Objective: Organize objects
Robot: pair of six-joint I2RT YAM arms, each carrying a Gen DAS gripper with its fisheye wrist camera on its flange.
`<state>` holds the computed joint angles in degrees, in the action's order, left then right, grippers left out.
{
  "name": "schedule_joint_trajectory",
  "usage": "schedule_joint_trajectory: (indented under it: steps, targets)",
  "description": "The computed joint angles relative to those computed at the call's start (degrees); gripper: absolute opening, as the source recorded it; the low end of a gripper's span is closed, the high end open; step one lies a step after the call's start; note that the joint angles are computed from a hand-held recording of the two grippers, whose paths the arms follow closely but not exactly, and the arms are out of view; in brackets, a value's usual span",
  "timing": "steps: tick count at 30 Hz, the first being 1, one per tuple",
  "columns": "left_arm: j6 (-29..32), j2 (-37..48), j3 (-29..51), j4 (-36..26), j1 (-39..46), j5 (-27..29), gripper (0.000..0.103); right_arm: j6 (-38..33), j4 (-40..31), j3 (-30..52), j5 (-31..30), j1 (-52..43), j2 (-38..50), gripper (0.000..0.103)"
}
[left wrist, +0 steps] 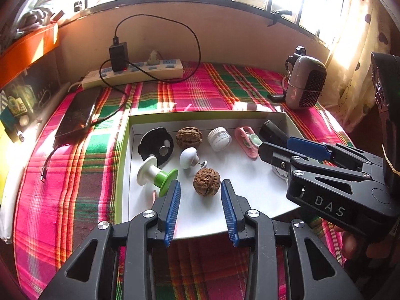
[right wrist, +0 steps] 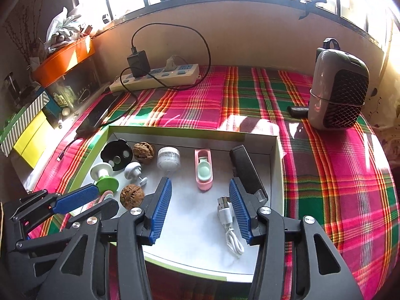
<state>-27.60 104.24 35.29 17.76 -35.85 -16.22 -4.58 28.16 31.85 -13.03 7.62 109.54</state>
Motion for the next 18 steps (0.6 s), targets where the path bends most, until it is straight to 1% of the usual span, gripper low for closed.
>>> schedule_joint_trajectory:
  steps: [2, 11, 18]
  targets:
    - [-0.74, -0.75, -0.55, -0.4, -0.91, -1.28, 0.032, 0.13, 1.02, -1.73, 0.34, -0.02, -1.23, 0.049]
    - [-4.39, -4.17, -4.18, -1.15, -3.17, -3.94, 0.032, -0.03, 4.03, -8.82, 0.89, -0.08, -6.76, 0.049]
    - [-5.99, -6.77, -6.67, -2.14, -5.56, -7.13, 0.032, 0.25, 6.31, -13.66, 3.07, 0.61, -10.0, 0.049]
